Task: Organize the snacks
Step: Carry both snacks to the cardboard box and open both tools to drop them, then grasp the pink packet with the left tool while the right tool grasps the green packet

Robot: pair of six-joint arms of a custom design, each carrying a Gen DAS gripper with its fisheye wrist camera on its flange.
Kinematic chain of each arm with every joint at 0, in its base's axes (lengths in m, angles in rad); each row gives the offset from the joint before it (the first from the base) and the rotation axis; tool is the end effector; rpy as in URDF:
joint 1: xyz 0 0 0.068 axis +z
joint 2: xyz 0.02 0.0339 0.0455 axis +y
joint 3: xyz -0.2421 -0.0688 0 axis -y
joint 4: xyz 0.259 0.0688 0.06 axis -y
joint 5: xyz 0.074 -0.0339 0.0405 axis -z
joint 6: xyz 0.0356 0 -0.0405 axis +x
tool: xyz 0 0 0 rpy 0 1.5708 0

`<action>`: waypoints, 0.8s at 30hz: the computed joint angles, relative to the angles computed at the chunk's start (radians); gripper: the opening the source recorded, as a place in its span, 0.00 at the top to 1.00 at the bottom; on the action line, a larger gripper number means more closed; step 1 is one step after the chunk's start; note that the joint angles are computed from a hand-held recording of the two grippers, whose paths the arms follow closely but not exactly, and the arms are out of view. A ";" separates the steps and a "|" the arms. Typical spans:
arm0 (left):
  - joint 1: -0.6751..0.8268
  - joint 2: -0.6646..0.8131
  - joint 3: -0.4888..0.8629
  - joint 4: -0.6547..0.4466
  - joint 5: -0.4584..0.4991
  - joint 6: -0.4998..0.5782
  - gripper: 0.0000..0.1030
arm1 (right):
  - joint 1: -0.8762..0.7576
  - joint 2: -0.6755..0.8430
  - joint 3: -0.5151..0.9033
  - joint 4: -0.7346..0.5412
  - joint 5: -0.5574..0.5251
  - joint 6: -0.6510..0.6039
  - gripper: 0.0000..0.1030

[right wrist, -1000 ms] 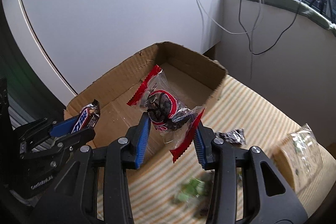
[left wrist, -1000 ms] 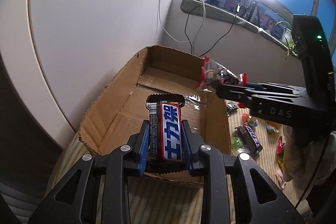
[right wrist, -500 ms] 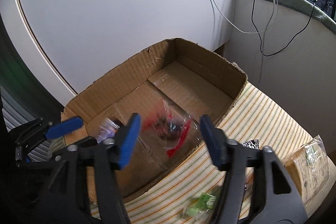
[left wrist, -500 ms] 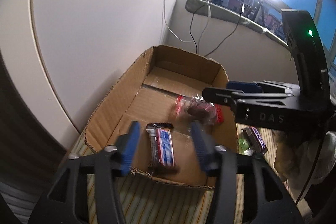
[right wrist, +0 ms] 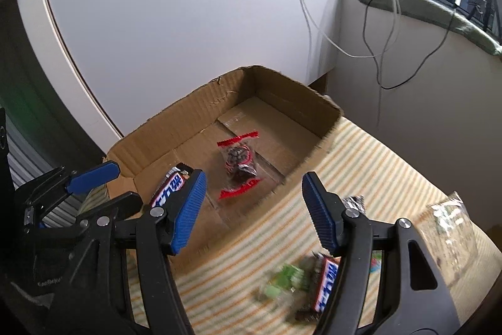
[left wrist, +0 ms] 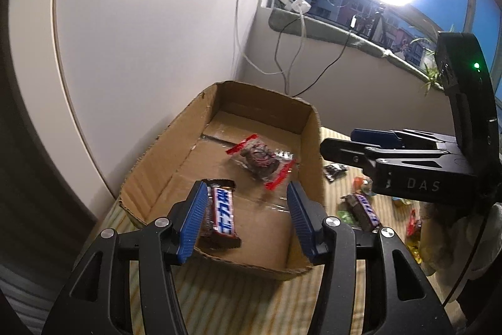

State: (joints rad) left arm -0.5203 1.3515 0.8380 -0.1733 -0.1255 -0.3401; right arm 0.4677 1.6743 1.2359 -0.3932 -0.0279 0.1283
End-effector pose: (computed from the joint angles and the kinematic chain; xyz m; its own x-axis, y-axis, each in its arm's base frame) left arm 0.2685 -0.1487 0.2055 -0.6552 -0.0060 -0.7555 0.2023 0.9621 -0.1831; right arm 0.3377 0.1717 0.2177 -0.7140 -0.2174 -0.6655 -0.3792 0.9192 0.1066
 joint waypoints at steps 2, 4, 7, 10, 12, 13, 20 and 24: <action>-0.022 -0.011 -0.007 0.007 -0.005 -0.006 0.50 | -0.014 -0.055 -0.049 0.001 0.006 -0.005 0.36; -0.043 -0.016 -0.013 0.015 -0.008 -0.012 0.50 | -0.030 -0.119 -0.106 -0.004 0.017 -0.011 0.36; -0.081 -0.004 -0.011 0.029 -0.005 -0.016 0.53 | -0.064 -0.228 -0.202 -0.020 0.023 -0.015 0.36; -0.128 0.018 -0.001 0.034 -0.004 -0.019 0.57 | -0.100 -0.333 -0.291 -0.040 0.037 -0.023 0.36; -0.152 0.036 0.005 0.037 0.004 -0.020 0.58 | -0.127 -0.399 -0.342 -0.062 0.037 -0.024 0.36; -0.161 0.039 0.006 0.036 0.006 -0.021 0.60 | -0.140 -0.431 -0.366 -0.075 0.040 -0.025 0.36; -0.225 0.110 0.029 0.051 0.030 -0.020 0.65 | -0.235 -0.600 -0.501 -0.140 0.029 -0.040 0.36; -0.250 0.154 0.048 0.051 0.044 -0.027 0.68 | -0.274 -0.678 -0.569 -0.178 -0.002 -0.044 0.36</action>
State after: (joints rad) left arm -0.7706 1.5058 0.8855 -0.1226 -0.0817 -0.3670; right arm 0.1942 0.9962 0.6667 -0.5711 -0.0295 0.0843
